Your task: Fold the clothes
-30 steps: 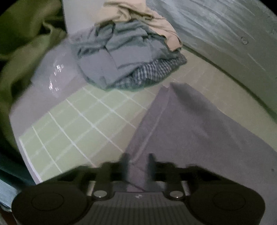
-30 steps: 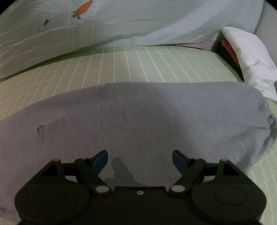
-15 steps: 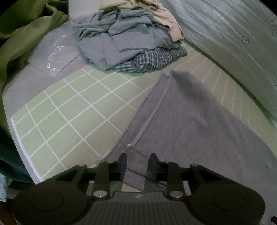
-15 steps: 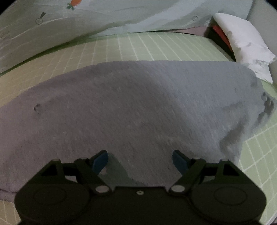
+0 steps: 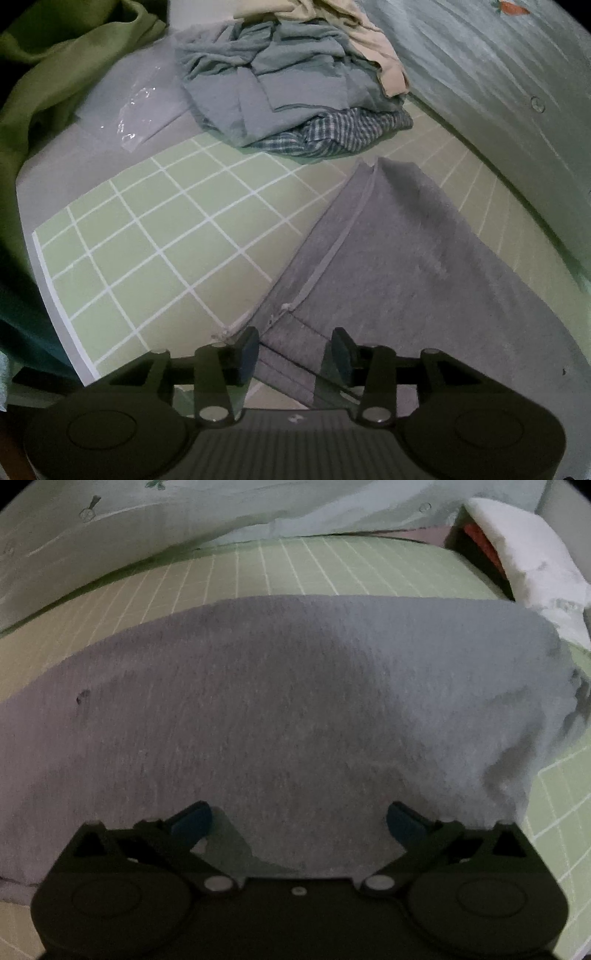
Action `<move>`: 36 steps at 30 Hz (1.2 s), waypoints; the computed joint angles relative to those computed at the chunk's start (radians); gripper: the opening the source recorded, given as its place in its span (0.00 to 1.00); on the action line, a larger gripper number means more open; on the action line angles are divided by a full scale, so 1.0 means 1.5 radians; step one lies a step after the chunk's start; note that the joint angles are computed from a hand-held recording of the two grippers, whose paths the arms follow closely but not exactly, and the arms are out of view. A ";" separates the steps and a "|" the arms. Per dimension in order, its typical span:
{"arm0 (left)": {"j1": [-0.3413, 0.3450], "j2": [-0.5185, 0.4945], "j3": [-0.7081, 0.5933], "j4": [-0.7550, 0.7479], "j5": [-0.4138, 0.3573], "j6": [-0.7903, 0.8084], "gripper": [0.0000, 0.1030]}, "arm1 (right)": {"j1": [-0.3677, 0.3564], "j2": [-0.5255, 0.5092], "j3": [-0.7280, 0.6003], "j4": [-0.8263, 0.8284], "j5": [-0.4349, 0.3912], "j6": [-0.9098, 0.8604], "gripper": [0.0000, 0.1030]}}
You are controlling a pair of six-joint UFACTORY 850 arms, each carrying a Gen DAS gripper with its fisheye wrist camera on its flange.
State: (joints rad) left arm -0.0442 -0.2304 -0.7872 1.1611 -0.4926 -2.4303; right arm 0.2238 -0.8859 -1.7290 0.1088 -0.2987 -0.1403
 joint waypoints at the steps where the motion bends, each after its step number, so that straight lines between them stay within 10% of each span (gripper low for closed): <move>1: -0.001 0.000 0.000 0.004 0.001 -0.003 0.43 | 0.000 0.000 0.001 0.002 0.002 -0.002 1.00; 5: -0.002 -0.007 -0.006 0.000 0.000 0.008 0.41 | 0.001 0.000 0.002 -0.004 0.004 0.004 1.00; 13: 0.001 -0.018 -0.012 0.006 0.003 0.015 0.01 | 0.001 -0.002 -0.003 -0.001 0.000 0.001 1.00; 22: -0.037 0.020 0.002 0.003 -0.150 -0.018 0.00 | -0.002 -0.003 -0.008 0.002 -0.010 -0.003 1.00; 26: -0.019 0.017 0.018 -0.037 -0.098 -0.004 0.01 | -0.002 0.000 -0.002 0.005 -0.006 -0.009 1.00; 30: -0.012 0.019 0.026 -0.059 -0.066 0.013 0.11 | -0.004 -0.004 -0.009 0.010 -0.008 -0.016 1.00; 33: -0.006 0.020 0.024 -0.067 -0.079 0.017 0.50 | -0.006 -0.004 -0.007 0.018 -0.007 -0.025 1.00; 36: -0.001 0.017 0.022 -0.064 -0.088 0.010 0.56 | -0.006 -0.005 -0.010 0.021 -0.010 -0.030 1.00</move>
State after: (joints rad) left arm -0.0461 -0.2042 -0.7542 1.0657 -0.6239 -2.4154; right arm 0.2142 -0.8930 -1.7438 0.1399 -0.3141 -0.1855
